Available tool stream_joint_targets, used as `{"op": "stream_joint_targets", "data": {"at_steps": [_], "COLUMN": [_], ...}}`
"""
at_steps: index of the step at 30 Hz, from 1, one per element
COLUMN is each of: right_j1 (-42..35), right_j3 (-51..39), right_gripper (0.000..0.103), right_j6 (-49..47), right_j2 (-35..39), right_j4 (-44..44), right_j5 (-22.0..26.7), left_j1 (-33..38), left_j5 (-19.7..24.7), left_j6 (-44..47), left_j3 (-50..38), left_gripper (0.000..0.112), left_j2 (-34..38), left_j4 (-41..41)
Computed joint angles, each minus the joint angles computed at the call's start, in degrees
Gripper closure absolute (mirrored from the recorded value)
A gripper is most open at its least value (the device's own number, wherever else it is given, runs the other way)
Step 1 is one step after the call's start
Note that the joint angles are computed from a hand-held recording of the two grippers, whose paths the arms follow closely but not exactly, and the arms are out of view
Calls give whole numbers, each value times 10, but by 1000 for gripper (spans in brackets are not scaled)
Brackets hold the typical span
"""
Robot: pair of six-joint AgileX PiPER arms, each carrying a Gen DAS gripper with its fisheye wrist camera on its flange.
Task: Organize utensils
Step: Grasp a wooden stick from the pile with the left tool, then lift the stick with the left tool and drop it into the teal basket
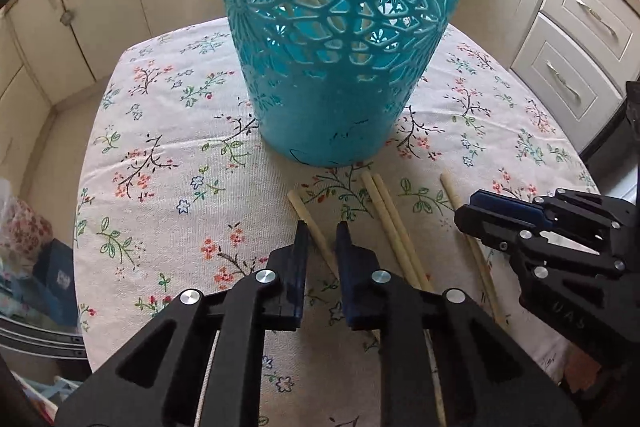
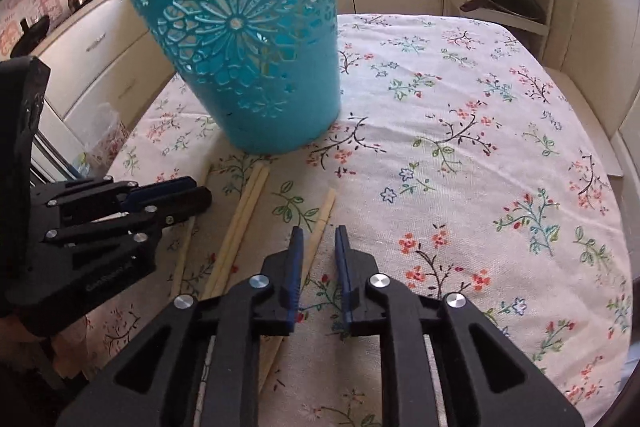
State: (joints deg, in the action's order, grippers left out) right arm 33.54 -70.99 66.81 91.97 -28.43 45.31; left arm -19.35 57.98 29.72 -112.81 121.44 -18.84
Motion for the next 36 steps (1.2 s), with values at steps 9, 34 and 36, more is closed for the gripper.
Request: {"op": "stream_joint_targets", "data": {"at_steps": [9, 34, 36], "right_j1": [-8, 23, 22], "right_j3": [11, 16, 16], "right_gripper": [86, 74, 74], "right_j6": [9, 40, 36], "right_j2": [-3, 0, 0], "right_j4": [5, -54, -53], "right_j5": [-25, -15, -15], "left_j1": [1, 130, 138], "left_j5": [38, 71, 85], "left_j6": [33, 149, 131], "left_j3": [-27, 26, -22], "left_gripper": [104, 107, 107], "left_j2": [9, -115, -106], "left_j4": [0, -309, -340]}}
